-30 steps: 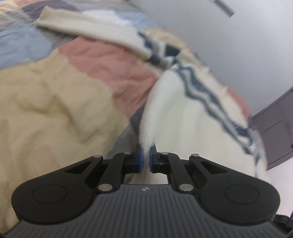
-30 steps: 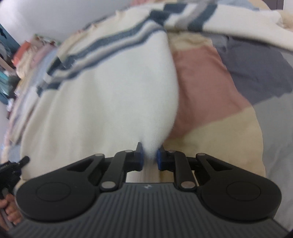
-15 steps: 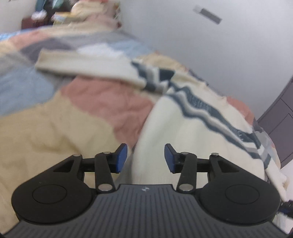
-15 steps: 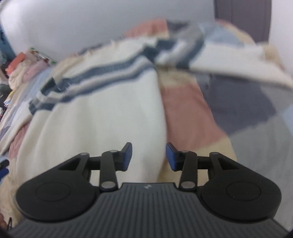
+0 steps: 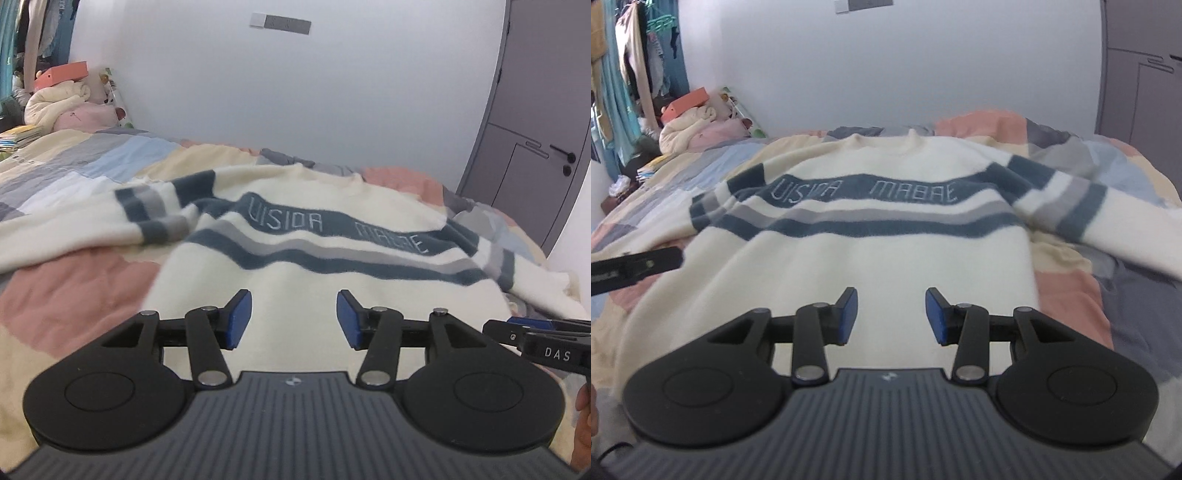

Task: Fold large clothes
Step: 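Open the left gripper and release the sweater edge flat, then move the right gripper to the sweater sleeve cuff on the quilt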

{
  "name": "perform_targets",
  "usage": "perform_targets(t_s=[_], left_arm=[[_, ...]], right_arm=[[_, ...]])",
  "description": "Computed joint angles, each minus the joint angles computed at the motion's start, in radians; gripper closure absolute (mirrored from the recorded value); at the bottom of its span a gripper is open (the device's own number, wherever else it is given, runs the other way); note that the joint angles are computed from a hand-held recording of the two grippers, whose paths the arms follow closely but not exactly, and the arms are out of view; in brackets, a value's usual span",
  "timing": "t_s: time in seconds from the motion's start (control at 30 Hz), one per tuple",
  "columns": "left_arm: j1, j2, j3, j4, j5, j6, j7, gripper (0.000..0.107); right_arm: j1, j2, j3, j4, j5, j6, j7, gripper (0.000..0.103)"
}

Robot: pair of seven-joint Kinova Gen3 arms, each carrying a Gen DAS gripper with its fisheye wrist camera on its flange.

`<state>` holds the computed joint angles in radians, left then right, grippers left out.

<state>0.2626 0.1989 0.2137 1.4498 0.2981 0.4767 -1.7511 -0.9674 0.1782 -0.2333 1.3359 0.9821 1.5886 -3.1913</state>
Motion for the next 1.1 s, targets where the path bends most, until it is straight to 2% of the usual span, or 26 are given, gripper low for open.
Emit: perform_targets(t_s=[0.1,0.27,0.4,0.47,0.57,0.67,0.87,0.97,1.1], left_arm=[[0.017,0.049,0.005,-0.026,-0.019,-0.017,-0.011,0.048],[0.01,0.12,0.004,-0.063,-0.032,0.003,-0.012,0.048],[-0.022,0.17,0.019,-0.097,-0.011,0.04,-0.026,0.048],[-0.003,0.197,-0.001,-0.129,-0.036,0.077,-0.006,0.048],[0.013,0.213,-0.007,-0.122,-0.068,0.057,-0.017,0.044],[0.015,0.22,-0.003,-0.126,-0.075,0.062,-0.02,0.042],[0.015,0.2,-0.005,-0.109,-0.074,0.062,-0.005,0.039],[-0.017,0.196,0.019,-0.112,-0.025,0.085,-0.005,0.032],[-0.052,0.183,0.042,-0.101,0.047,0.099,-0.023,0.031]], right_arm=[[0.005,0.004,0.006,0.032,0.032,-0.019,0.008,0.06],[0.04,0.017,0.026,0.063,0.055,-0.071,0.036,0.06],[0.093,0.018,0.039,0.083,-0.009,-0.138,0.039,0.06],[0.111,0.027,0.044,0.088,-0.041,-0.156,0.059,0.06],[0.129,0.052,0.056,0.084,-0.095,-0.16,0.086,0.061],[0.122,0.062,0.065,0.091,-0.092,-0.165,0.096,0.06],[0.131,0.012,0.061,0.126,-0.095,-0.194,0.01,0.059],[0.129,-0.024,0.056,0.136,-0.086,-0.162,-0.092,0.059],[0.136,-0.079,0.02,0.164,-0.055,-0.096,-0.225,0.059]])
